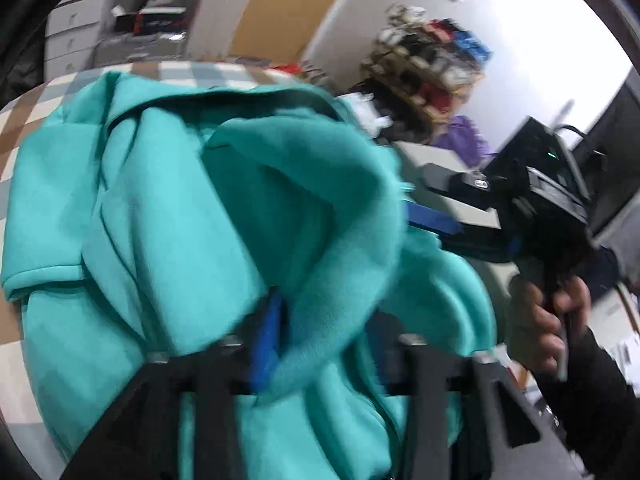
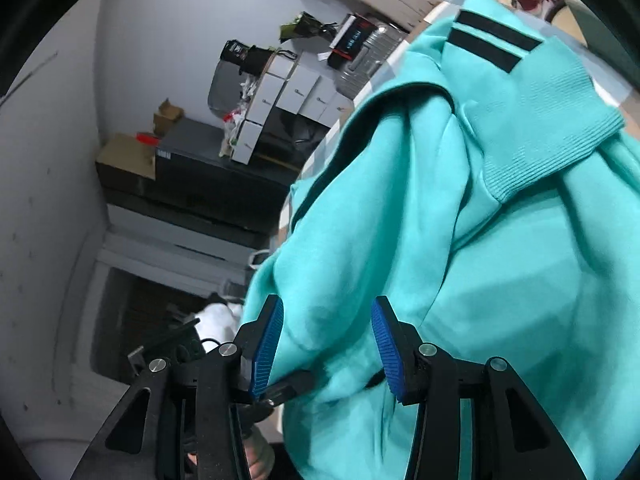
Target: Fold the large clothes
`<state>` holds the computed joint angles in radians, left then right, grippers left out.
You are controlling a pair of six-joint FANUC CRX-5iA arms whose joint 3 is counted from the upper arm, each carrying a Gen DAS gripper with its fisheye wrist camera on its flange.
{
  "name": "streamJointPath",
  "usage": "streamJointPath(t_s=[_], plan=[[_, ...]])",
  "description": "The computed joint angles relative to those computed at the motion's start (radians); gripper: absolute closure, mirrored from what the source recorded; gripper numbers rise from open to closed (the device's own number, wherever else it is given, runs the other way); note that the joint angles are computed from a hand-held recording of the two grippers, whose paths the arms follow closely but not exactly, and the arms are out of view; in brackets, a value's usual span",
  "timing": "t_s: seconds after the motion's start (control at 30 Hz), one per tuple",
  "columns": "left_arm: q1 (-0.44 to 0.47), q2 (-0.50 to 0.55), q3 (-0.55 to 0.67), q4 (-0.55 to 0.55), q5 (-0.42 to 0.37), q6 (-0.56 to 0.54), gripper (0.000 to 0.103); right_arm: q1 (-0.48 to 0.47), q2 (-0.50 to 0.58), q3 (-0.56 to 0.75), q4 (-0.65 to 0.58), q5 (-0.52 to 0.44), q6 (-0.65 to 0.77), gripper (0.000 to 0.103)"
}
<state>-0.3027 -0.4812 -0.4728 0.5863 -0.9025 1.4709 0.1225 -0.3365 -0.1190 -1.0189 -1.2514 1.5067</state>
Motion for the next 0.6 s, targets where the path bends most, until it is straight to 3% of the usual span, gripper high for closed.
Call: streamJointPath(t_s=[0.07, 0.13, 0.27, 0.3, 0.37, 0.4, 0.43, 0.53, 0.6], plan=[[0.046, -0.073, -0.09, 0.131, 0.06, -0.099, 0.019, 0.077, -0.022, 0.024, 0.12, 0.036, -0.043, 0.05], [0.069, -0.129, -0.163, 0.221, 0.117, -0.153, 0.019, 0.157, -0.024, 0.056, 0.217, 0.066, -0.079, 0.037], [0.169, -0.146, -0.197, 0.252, 0.063, -0.092, 0.019, 0.352, 0.056, 0.159, 0.441, 0.072, -0.184, 0.035], [0.193, -0.143, -0.202, 0.259, 0.05, -0.079, 0.019, 0.422, 0.099, 0.187, 0.553, 0.056, -0.252, 0.035], [0.215, -0.135, -0.192, 0.259, 0.05, -0.056, 0.019, 0.472, 0.178, 0.227, 0.644, 0.0, -0.332, 0.037], [0.22, -0.116, -0.157, 0.215, 0.039, -0.01, 0.019, 0.467, 0.204, 0.235, 0.622, -0.003, -0.355, 0.053], [0.221, -0.093, -0.114, 0.173, 0.006, 0.035, 0.019, 0.453, 0.206, 0.225, 0.591, 0.001, -0.341, 0.082], [0.193, -0.004, -0.027, 0.149, -0.053, 0.063, 0.019, 0.483, 0.174, 0.166, 0.645, 0.089, -0.344, 0.088], [0.147, 0.065, 0.056, 0.092, -0.067, 0.095, 0.019, 0.426, 0.107, 0.106, 0.533, 0.192, -0.275, 0.089]])
